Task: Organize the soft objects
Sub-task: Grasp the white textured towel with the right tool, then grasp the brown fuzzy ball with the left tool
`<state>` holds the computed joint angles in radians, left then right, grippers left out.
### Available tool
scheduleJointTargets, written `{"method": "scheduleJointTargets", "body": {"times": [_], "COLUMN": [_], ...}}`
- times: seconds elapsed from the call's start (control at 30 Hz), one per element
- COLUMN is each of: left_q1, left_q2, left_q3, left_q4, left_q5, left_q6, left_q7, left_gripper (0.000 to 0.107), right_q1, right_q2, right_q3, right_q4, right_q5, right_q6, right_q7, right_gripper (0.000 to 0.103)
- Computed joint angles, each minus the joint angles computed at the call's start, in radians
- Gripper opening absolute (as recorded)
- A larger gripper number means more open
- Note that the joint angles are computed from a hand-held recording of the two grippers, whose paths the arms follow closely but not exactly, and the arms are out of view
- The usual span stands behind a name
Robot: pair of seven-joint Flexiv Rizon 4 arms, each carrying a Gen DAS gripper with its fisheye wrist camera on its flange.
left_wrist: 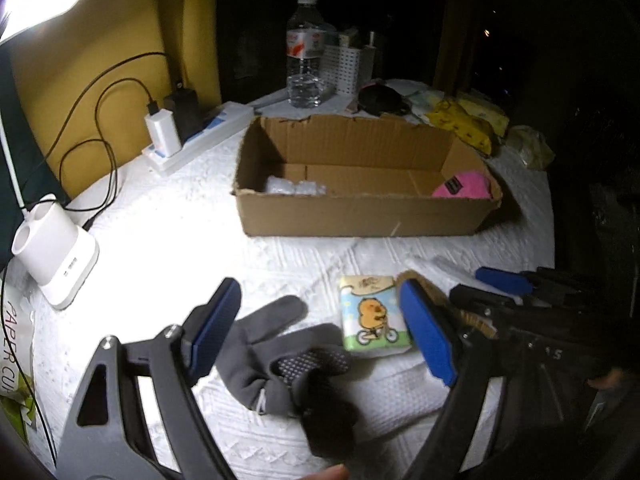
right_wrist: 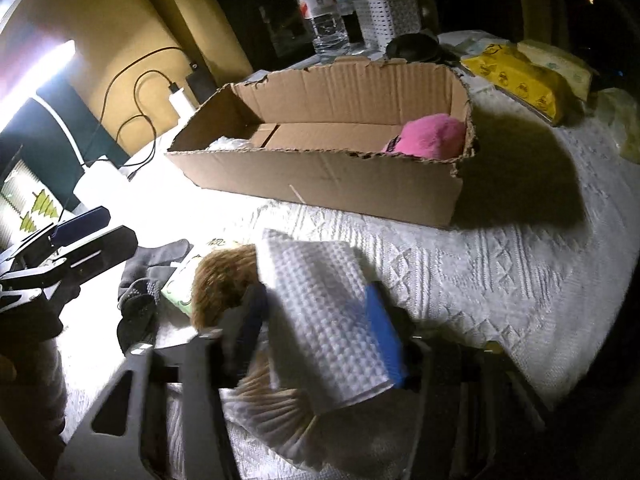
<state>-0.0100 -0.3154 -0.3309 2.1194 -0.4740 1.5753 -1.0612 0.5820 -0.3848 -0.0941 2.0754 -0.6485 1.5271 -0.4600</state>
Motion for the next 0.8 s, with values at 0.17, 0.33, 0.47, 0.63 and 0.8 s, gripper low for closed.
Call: {"method": "scheduleJointTargets", "body": {"times": [0.17,0.33,0.47,0.63,0.8], "left_q1": [-0.033,-0.081,-0.14,-0.164,-0.176], "left_q2": [-0.003,-0.016,-0.034,-0.065,-0.089], "left_q3": [0.019,0.063,0.12,0.127,0.13], "left_q4": [-0.012,-0.035,-0.067,-0.097,-0.118], "left_q5": [0.02,0.053,0.11,0.143,0.158], "left_q6": [-0.02,-0.048,-0.084,-0.112,-0.125], "left_q7": [-0.008,-0.026,-0.057,-0.068,-0.079], "left_gripper": [0.083,0.083,0.083,0.083,0.075], "right_q1": [0.108,0.22,0.318,0.501,0.564], "right_q2": [0.022,0.053,0.075,0.086,0.088], "right_q3": [-0.154,-0.324,-0.46,-0.684,-0.758], "right_q4": [0.044,0.093,0.135,0.194,0.225], "right_q5": [-0.097,-0.184,-0.205,-0.183,-0.12], "right_q6": [0.067,0.123,0.161,0.201,0.213], "right_q7": [0.081,0.161,0.184,0.17,0.125], "right_gripper": [0.023,0.016,0.016,0.013,0.012]}}
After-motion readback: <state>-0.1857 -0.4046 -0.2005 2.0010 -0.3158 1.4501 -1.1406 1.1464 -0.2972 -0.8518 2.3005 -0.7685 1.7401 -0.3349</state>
